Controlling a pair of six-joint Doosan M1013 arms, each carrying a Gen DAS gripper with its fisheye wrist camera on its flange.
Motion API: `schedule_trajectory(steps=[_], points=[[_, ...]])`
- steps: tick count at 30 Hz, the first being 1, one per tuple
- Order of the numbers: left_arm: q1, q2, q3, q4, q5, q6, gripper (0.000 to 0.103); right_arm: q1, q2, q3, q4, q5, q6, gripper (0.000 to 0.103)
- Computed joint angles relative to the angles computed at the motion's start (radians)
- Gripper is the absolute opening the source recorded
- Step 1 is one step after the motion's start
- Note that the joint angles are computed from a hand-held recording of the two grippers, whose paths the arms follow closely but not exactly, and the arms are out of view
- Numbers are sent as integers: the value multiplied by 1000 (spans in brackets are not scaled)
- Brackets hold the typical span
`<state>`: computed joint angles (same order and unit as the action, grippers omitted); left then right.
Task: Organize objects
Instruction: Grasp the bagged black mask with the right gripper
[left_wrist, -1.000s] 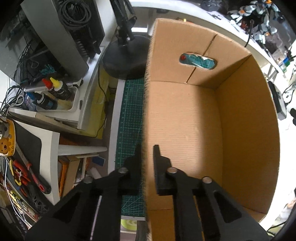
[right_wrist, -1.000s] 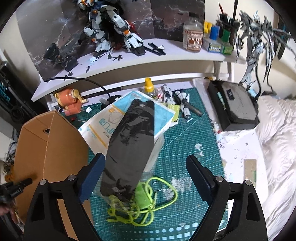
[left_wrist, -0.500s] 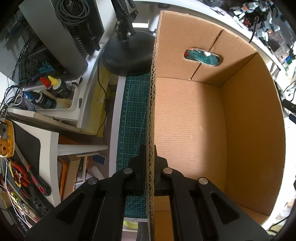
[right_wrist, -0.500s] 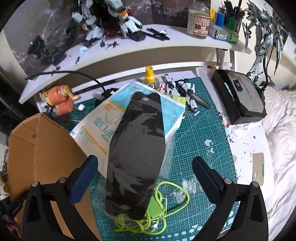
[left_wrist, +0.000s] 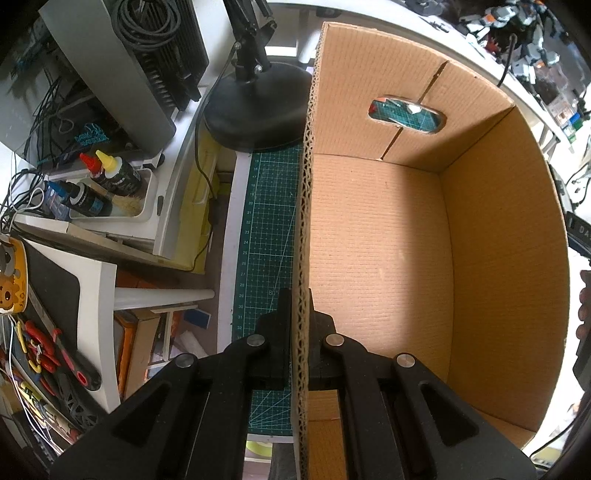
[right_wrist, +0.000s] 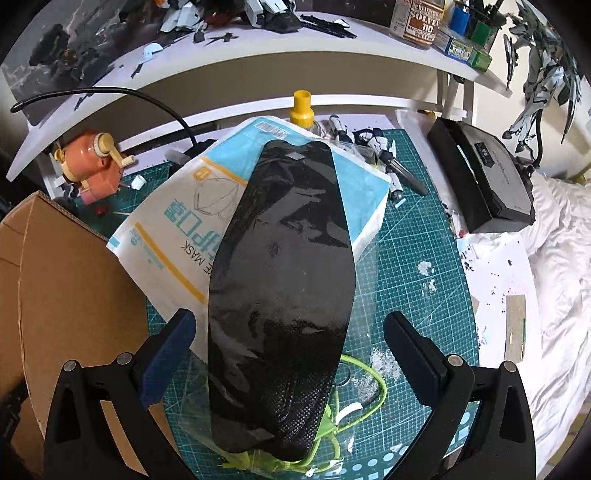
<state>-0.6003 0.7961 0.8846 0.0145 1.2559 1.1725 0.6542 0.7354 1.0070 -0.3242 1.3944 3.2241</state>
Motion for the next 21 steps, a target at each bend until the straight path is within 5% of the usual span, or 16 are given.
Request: schedule_trajectory(steps=[9, 21], points=[[1, -1, 3, -3, -5, -9, 4, -1, -25, 38, 26, -65, -13, 58], [3, -4, 8, -9, -8, -11, 4, 27, -69, 55, -37, -84, 31, 51]])
